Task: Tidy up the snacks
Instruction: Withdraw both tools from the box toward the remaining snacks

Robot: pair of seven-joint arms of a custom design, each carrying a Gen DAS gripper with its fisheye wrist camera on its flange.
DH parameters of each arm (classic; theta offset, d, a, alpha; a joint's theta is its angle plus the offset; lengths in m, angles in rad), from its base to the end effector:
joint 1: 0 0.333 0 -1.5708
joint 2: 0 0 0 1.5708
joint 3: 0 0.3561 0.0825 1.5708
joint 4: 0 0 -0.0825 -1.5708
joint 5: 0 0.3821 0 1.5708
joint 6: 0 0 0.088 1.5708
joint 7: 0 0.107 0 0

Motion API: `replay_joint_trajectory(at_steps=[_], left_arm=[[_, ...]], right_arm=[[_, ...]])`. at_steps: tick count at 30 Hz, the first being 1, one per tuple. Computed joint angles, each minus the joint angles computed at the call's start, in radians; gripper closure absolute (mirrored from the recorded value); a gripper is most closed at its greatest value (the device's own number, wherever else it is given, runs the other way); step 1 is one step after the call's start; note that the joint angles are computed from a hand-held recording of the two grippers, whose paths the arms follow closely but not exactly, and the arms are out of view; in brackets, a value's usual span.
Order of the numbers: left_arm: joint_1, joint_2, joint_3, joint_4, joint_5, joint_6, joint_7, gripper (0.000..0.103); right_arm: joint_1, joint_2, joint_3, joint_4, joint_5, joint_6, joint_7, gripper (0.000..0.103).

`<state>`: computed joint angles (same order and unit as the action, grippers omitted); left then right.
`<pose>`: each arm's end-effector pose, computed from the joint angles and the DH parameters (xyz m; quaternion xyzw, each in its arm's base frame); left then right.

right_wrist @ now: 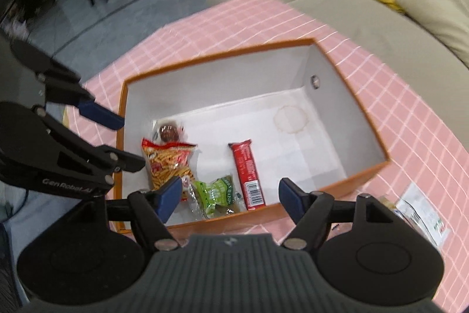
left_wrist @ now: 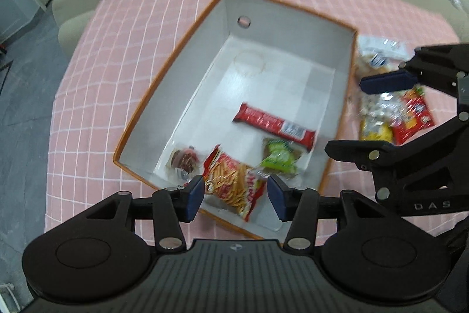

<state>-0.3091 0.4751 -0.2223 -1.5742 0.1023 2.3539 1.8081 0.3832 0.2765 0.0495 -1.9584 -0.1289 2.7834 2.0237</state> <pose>0.6426 -0.3433 0.4402 -0.3761 0.9130 -0.1307 0.0888 0.5969 0.2792 0.4371 -0.7077 0.6518 -0.1209 0.2443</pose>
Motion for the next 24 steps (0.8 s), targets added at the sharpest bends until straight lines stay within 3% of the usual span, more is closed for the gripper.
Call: replay_joint_trajectory(at_steps=[2, 6, 10, 16, 24], left_arm=[[0.007, -0.044, -0.010, -0.063, -0.013, 0.063, 0.002, 0.044], [-0.005, -0.108, -0.007, -0.165, 0.002, 0.192, -0.029, 0.042], [-0.013, -0.159, -0.008, -0.259, 0.023, 0.330, -0.066, 0.041], [-0.005, -0.218, -0.044, -0.380, -0.023, 0.493, -0.073, 0.039], [0.003, -0.236, -0.110, -0.460, -0.151, 0.590, -0.044, 0.038]], right_arm=[[0.038, -0.037, -0.042, -0.045, -0.066, 0.033, 0.097, 0.032], [0.122, -0.108, -0.132, -0.109, -0.354, 0.043, 0.411, 0.030], [0.158, -0.177, -0.160, -0.163, -0.657, 0.002, 0.735, 0.029], [0.133, -0.274, -0.099, -0.252, -0.946, -0.094, 1.086, 0.029], [0.070, -0.364, 0.044, -0.361, -1.065, -0.285, 1.301, 0.022]])
